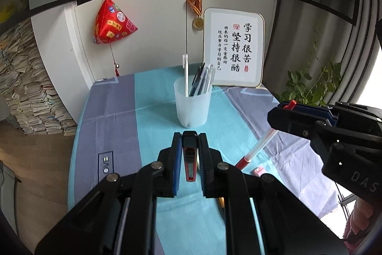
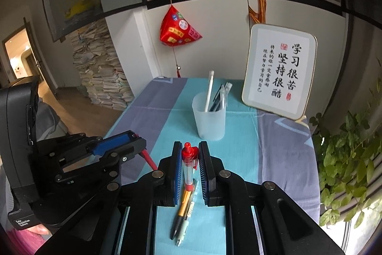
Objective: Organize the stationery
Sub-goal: 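Lift the red marker with the left tool while the right tool carries its pen over the cup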
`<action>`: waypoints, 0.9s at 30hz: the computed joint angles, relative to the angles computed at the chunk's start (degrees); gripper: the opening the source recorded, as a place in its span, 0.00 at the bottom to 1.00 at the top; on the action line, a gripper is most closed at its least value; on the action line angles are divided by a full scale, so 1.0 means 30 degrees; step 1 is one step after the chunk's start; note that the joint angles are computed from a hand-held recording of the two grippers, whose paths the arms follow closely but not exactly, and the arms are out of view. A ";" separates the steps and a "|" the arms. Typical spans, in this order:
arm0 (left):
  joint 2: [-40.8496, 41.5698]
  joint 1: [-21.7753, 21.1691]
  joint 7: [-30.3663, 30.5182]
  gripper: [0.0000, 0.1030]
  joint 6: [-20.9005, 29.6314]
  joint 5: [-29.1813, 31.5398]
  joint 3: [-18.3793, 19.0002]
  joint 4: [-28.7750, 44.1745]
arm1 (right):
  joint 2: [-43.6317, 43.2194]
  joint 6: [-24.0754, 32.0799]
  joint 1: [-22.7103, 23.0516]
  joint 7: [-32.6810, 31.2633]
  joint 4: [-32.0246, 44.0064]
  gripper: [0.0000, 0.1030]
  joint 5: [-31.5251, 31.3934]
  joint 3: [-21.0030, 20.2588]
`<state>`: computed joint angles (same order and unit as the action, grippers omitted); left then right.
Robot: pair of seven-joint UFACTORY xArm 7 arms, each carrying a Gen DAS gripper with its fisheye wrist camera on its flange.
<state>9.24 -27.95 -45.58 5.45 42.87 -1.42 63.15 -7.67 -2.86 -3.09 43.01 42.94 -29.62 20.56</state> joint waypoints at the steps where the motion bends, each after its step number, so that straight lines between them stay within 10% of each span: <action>1: 0.0046 0.0033 0.0069 0.11 -0.0009 -0.0037 0.0004 0.0119 | 0.0060 -0.0034 0.0168 -0.0150 0.0102 0.14 0.0141 -0.0175; 5: 0.0296 0.0465 0.1430 0.11 -0.0112 -0.1473 -0.0348 0.0758 | 0.0512 -0.0242 0.1083 -0.1077 0.0722 0.14 0.1209 -0.1133; 18: 0.2492 0.0279 0.5253 0.11 0.0685 -0.5128 -0.0156 0.5147 | 0.3311 0.1184 0.1427 0.4094 0.5906 0.14 -0.5017 -0.2606; 27: 0.5371 0.0365 0.8367 0.11 0.1856 -0.8280 -0.0605 0.9188 | 0.5651 0.1266 0.2952 0.2027 0.8293 0.14 -0.2820 -0.4415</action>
